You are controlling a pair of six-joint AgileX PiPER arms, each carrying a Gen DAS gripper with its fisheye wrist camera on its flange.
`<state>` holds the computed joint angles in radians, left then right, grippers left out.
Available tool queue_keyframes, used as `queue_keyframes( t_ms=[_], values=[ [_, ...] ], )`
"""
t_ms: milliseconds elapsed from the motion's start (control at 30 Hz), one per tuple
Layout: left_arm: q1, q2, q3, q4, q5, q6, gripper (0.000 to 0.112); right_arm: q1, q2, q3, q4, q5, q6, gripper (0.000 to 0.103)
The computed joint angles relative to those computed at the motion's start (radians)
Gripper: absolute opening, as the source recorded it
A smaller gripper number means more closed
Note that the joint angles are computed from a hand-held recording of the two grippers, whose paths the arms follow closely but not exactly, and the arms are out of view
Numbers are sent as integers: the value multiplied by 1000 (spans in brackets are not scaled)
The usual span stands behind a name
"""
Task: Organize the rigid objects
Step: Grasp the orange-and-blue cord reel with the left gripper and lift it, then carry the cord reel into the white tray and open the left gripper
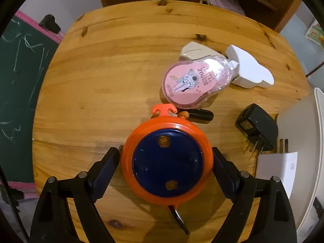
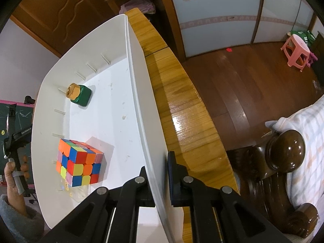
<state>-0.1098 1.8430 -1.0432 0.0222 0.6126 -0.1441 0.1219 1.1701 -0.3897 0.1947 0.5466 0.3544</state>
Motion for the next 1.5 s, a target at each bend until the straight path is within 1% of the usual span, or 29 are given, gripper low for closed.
queue_keyframes(
  t_ms=[67, 133, 167, 200, 233, 267, 433, 667, 767, 833, 933, 1033, 1100, 1233, 1367, 1500],
  values=[
    [5, 2, 9, -10, -14, -6, 90, 0, 0, 0, 0, 0, -1, 7],
    [-1, -6, 29, 15, -40, -40, 90, 0, 1, 0, -1, 1, 0, 7],
    [-5, -11, 41, 27, -56, -58, 89, 0, 1, 0, -1, 1, 0, 7],
    [-10, -14, 49, 35, -67, -69, 84, 0, 0, 0, -2, 1, -1, 7],
    [-17, -23, 63, 51, -82, -87, 83, -2, 0, 1, 1, 1, -5, 7],
    [-24, -24, 67, 74, -82, -117, 83, -4, -1, 2, 4, 1, -9, 7],
    [-15, -32, 78, 71, -83, -138, 83, -4, 1, 0, 5, 0, -12, 7],
    [-8, -75, 123, 61, -80, -124, 83, -14, 3, 3, 25, -5, -39, 8],
    [-11, -123, 165, 75, -82, -127, 83, -13, 2, 3, 23, -5, -38, 8],
    [-22, -177, 209, 99, -84, -144, 83, -12, 0, 3, 23, -5, -39, 8],
    [-29, -261, 267, 83, -71, -119, 83, -6, 1, 4, 19, -9, -32, 8],
    [-57, -354, 315, 93, -35, -126, 83, -9, -3, 11, 30, -18, -46, 8],
    [-70, -425, 337, 67, 3, -104, 83, -17, -5, 14, 45, -19, -65, 8],
    [-124, -585, 341, 47, 110, -93, 83, -15, -5, 15, 41, -23, -66, 8],
    [-214, -722, 287, 48, 219, -106, 83, -19, -11, 19, 50, -23, -79, 8],
    [-309, -791, 209, 49, 291, -135, 83, -33, -10, 20, 73, -22, -115, 9]
  ],
)
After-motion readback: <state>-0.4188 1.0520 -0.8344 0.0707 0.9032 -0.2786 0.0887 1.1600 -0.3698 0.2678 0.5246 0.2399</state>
